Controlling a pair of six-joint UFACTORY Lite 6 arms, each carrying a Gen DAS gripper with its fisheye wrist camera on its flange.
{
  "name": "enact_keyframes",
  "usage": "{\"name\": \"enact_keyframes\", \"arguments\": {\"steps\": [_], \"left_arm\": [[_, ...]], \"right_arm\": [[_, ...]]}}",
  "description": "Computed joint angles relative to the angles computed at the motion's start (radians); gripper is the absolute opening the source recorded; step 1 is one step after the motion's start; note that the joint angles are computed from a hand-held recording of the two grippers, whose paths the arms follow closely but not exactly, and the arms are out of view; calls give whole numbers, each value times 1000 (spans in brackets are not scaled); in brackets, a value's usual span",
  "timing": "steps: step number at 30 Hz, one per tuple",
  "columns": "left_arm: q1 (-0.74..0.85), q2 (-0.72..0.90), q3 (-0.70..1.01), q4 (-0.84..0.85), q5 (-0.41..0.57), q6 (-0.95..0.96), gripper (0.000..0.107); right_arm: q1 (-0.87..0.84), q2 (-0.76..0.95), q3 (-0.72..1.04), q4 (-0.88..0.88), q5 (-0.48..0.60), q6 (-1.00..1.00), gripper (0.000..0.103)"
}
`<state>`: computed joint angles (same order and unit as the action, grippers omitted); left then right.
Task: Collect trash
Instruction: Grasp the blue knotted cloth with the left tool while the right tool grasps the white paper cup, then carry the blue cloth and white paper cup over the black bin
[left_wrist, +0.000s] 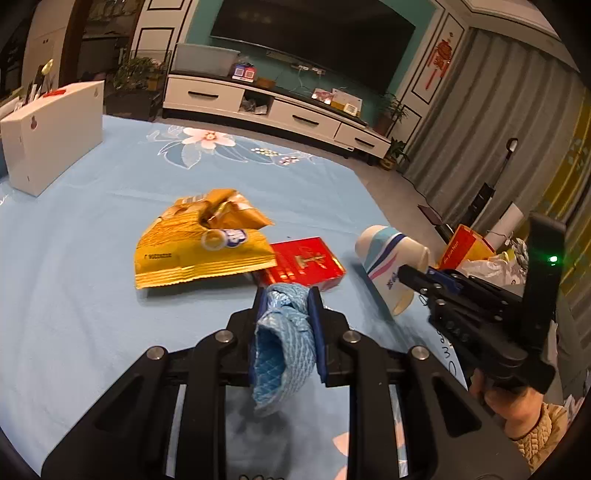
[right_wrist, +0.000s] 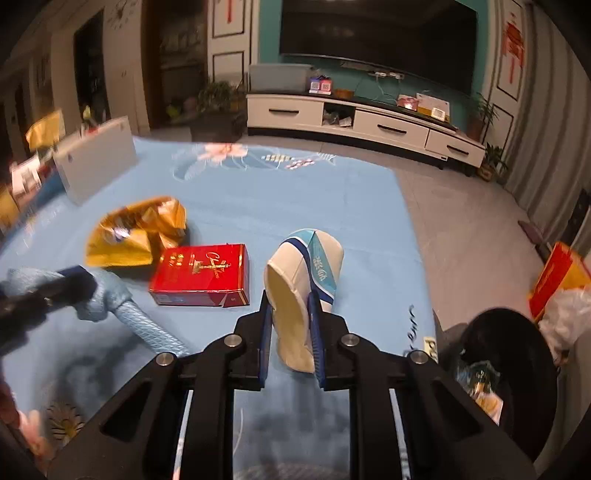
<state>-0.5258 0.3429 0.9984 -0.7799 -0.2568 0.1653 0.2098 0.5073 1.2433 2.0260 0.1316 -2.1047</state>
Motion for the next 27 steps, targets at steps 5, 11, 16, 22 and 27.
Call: {"name": "enact_keyframes", "arguments": {"steps": [5,11,16,22,27], "left_arm": [[-52,-27,4,-206,-8,208,24],[-129,-66,14,-452,-35,448,24],[-199,-79,41,-623,-63,613,24],[-276,-61,117,-796,-115,802,24],[-331,-1,234,-929,-158,962,24]], "right_arm": [[-77,-147,-148,-182,117,224,18],[-148,-355,-357,-189,196,243,18],[-248,-486,-476,-298,269,342,18],[-380,-586,-543,-381,342,401,18],[-475,-615,-554,-403,400,404,18]]}}
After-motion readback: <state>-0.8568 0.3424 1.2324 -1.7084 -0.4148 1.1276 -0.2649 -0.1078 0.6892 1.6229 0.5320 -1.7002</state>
